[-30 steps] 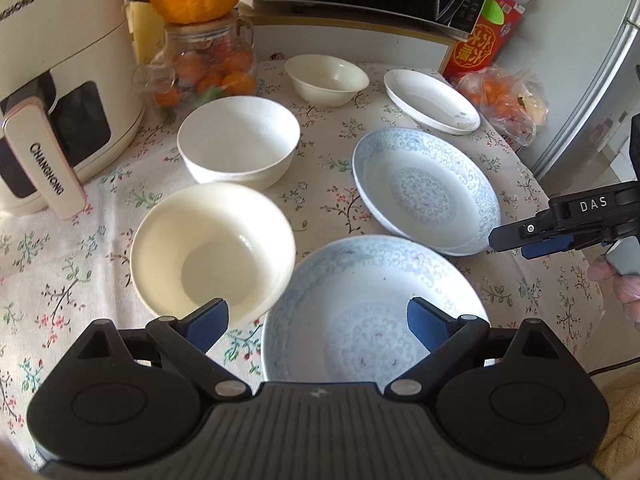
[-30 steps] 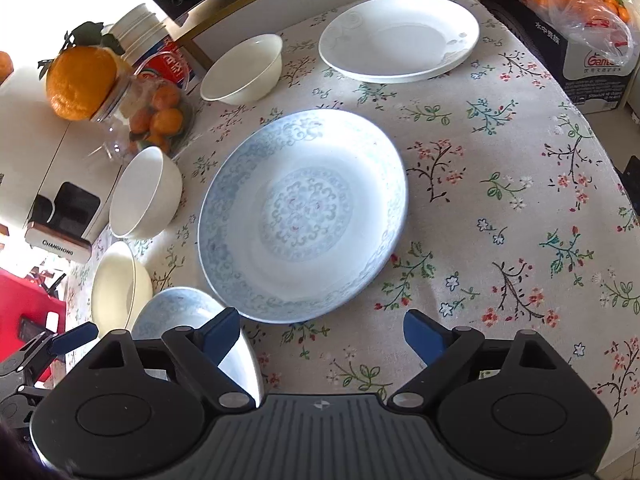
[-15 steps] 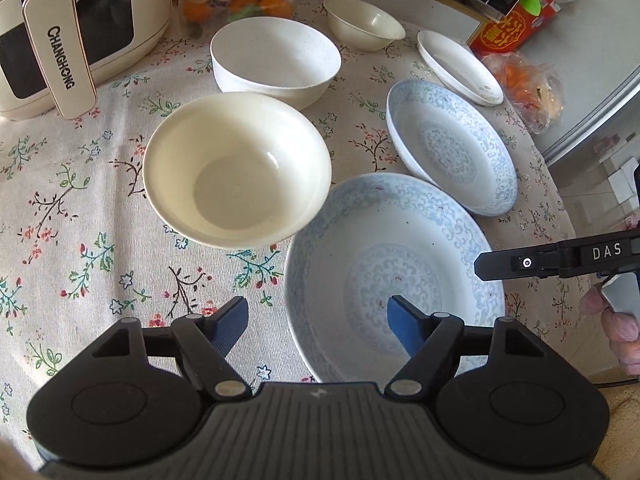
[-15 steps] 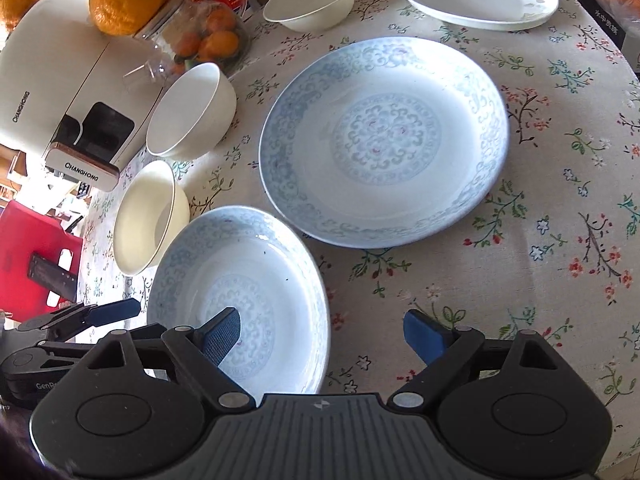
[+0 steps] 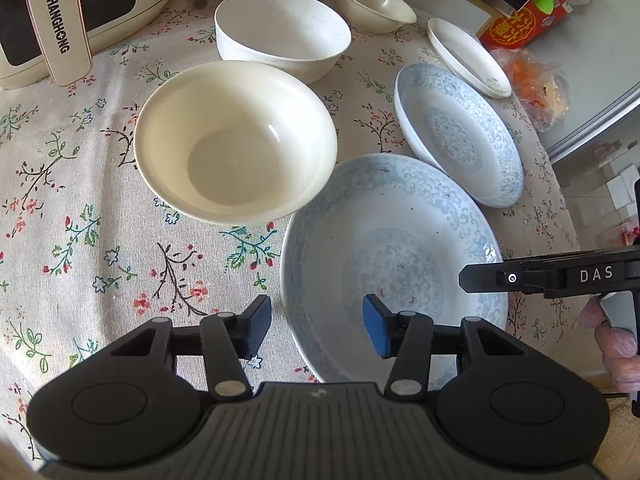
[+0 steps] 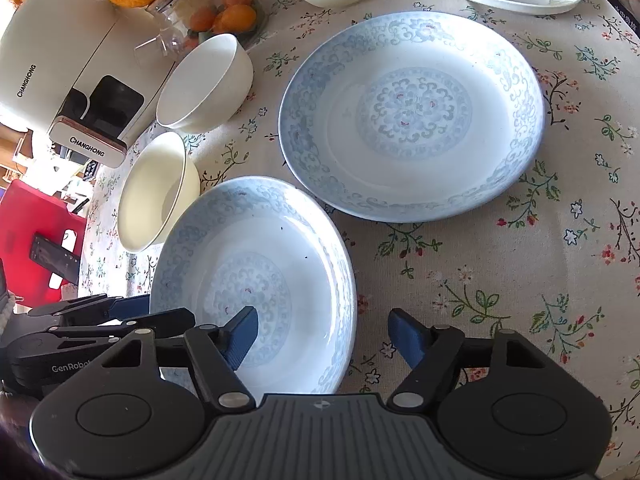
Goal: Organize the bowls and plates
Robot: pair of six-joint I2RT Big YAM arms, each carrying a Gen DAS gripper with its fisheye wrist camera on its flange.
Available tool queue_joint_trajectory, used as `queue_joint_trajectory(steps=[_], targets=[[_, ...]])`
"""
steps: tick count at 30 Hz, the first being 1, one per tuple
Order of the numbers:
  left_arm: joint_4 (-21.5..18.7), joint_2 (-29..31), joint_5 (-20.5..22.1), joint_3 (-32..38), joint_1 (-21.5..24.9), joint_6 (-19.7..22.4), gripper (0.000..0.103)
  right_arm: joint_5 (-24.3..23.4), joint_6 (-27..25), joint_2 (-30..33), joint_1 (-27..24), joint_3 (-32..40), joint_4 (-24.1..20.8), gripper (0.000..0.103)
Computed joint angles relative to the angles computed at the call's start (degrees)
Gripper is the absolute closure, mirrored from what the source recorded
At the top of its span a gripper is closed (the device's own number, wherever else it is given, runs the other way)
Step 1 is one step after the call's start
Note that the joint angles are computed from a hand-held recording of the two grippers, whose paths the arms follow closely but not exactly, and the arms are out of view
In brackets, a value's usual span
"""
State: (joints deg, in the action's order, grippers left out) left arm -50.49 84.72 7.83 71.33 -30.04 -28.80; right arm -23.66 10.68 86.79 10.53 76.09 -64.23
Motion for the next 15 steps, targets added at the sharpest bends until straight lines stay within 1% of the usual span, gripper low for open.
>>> queue_joint_trajectory(steps=[1, 3, 4, 5, 7, 8, 9, 11, 13, 15], targets=[[-0.04, -0.02, 0.02, -0.11, 0.04, -0.10, 0.060, -0.04, -0.03, 0.02, 0.02, -0.02, 0.00, 0.039], [-0.27, 0.06, -0.18, -0.26, 0.06, -0.13, 0.066, 0.14, -0.19, 0.05, 0.10, -0.13, 0.03, 0.043], [-0.29, 0.09, -0.39, -0.32, 0.07, -0.18, 0.068, 0.41, -0.23, 0.03, 0.18, -0.20, 0.15, 0.045], [-0.22, 0.14, -0.75, -0.31, 0.03, -0.32, 0.072, 0.63, -0.26, 0.01, 0.27, -0.29, 0.31, 0.047], [0.02, -0.11, -0.91, -0.57, 0.16, -0.38, 0.081, 1.04, -0.37, -0.01, 0.37, -0.44, 0.63, 0.057], [0.20, -0.21, -0.63, -0.71, 0.28, -0.57, 0.087, 0.97, -0.39, -0.01, 0.34, -0.49, 0.76, 0.061], [0.00, -0.29, -0.78, -0.71, 0.24, -0.87, 0.087, 0.47, -0.35, 0.06, 0.23, -0.48, 0.70, 0.071], [-0.17, -0.38, -0.77, -0.78, 0.24, -0.73, 0.089, 0.60, 0.08, 0.12, 0.16, -0.49, 0.56, 0.076], [-0.74, -0.48, -1.48, -0.59, -0.05, -0.41, 0.089, 0.77, 0.54, 0.16, -0.08, -0.37, 0.01, 0.084], [-1.27, -0.62, -2.39, -0.40, -0.51, 0.32, 0.089, 0.12, 1.24, 0.17, -0.52, -0.27, -0.97, 0.088]])
